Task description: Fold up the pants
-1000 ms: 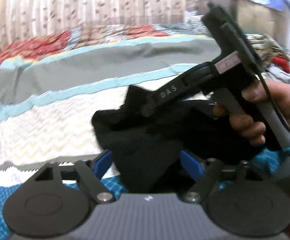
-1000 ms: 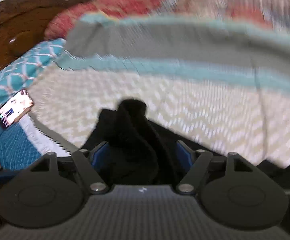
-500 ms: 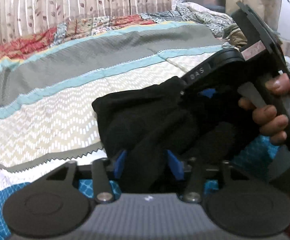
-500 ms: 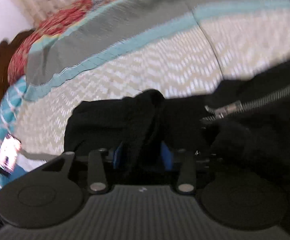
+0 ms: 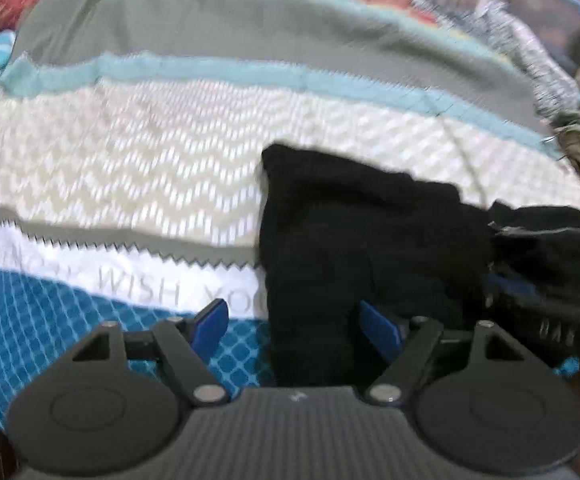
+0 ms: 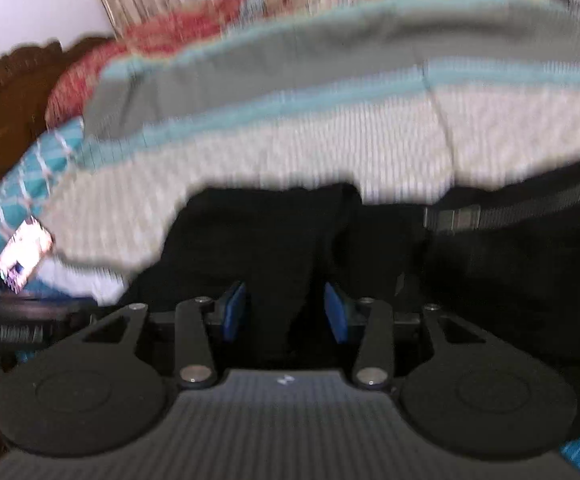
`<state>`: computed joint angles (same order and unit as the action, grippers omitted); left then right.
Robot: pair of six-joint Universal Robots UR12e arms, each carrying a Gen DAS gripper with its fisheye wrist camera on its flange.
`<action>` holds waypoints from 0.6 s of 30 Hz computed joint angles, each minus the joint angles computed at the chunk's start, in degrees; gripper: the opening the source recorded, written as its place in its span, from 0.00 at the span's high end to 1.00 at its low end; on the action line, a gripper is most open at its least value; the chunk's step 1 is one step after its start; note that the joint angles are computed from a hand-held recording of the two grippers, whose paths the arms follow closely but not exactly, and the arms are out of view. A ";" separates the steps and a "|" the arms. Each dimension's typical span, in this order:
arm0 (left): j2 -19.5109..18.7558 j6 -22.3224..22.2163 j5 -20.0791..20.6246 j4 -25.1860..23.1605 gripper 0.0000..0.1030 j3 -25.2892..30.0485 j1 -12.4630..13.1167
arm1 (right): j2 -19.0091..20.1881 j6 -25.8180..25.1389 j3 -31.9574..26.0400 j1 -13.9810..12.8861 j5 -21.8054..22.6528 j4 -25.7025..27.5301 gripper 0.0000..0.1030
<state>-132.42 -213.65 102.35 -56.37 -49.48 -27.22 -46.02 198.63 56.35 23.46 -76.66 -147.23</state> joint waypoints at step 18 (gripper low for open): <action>-1.10 -0.40 3.49 -3.59 0.16 1.59 -0.63 | -3.33 -0.68 6.46 -1.38 6.37 -7.14 0.54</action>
<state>-133.52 -214.05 105.83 -59.96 -47.89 -27.85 -49.36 197.94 62.81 22.08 -70.29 -154.37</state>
